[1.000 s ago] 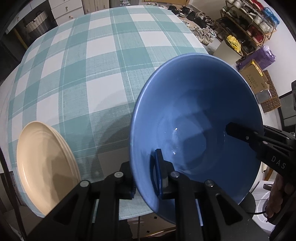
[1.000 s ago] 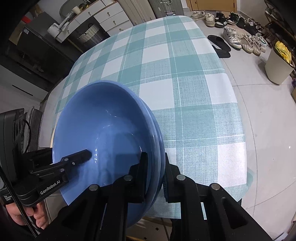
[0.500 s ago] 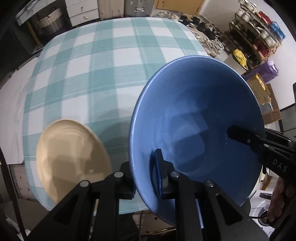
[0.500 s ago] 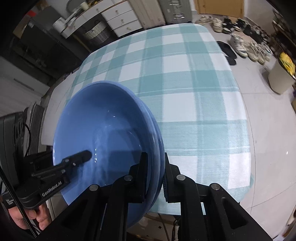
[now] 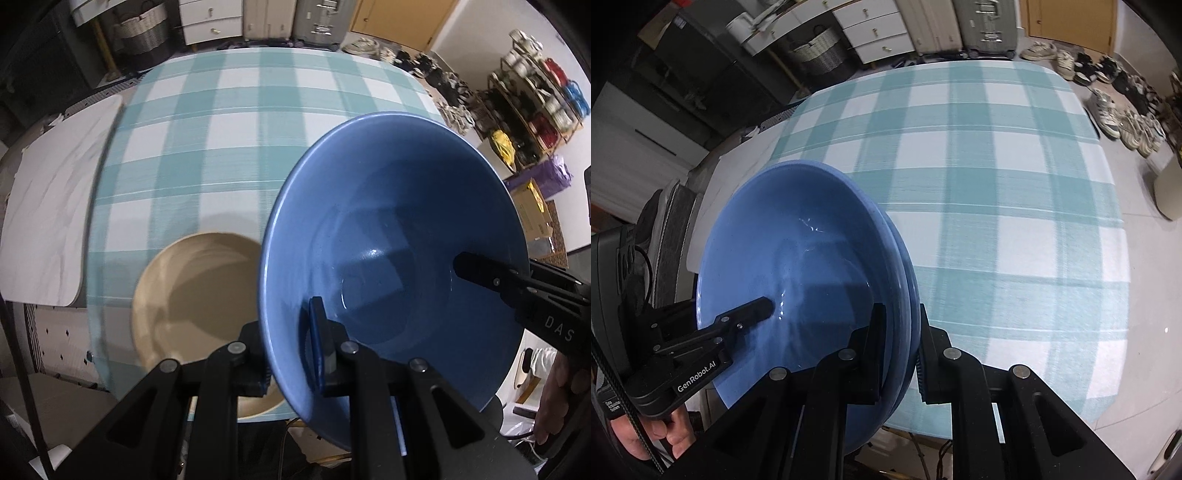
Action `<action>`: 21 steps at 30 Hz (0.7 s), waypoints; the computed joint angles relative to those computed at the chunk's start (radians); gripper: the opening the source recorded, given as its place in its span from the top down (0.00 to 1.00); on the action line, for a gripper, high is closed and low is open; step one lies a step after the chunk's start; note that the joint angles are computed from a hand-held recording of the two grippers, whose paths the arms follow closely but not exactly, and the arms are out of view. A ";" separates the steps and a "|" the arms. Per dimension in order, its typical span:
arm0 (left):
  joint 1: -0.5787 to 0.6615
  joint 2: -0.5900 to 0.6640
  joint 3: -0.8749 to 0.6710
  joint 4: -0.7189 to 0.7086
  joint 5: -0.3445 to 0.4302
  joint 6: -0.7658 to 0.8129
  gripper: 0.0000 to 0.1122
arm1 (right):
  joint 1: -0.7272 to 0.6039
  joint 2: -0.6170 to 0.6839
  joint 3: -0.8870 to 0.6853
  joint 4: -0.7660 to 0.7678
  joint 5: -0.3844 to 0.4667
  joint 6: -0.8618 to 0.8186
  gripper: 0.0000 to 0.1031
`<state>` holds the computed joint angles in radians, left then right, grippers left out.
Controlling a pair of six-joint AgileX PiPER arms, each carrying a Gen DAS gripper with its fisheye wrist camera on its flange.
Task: Organize plates and bowls
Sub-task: 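Carry the blue bowls with both tools over the cream plates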
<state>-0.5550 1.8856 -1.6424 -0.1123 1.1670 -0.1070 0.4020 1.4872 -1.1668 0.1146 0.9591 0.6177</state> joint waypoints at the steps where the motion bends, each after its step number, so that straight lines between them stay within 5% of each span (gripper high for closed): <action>1: 0.011 -0.003 0.005 0.001 0.000 0.004 0.87 | 0.010 0.018 -0.019 0.001 0.002 0.003 0.87; 21: 0.234 -0.085 0.166 -0.008 -0.051 0.122 0.87 | 0.177 0.314 -0.326 0.006 0.014 0.061 0.87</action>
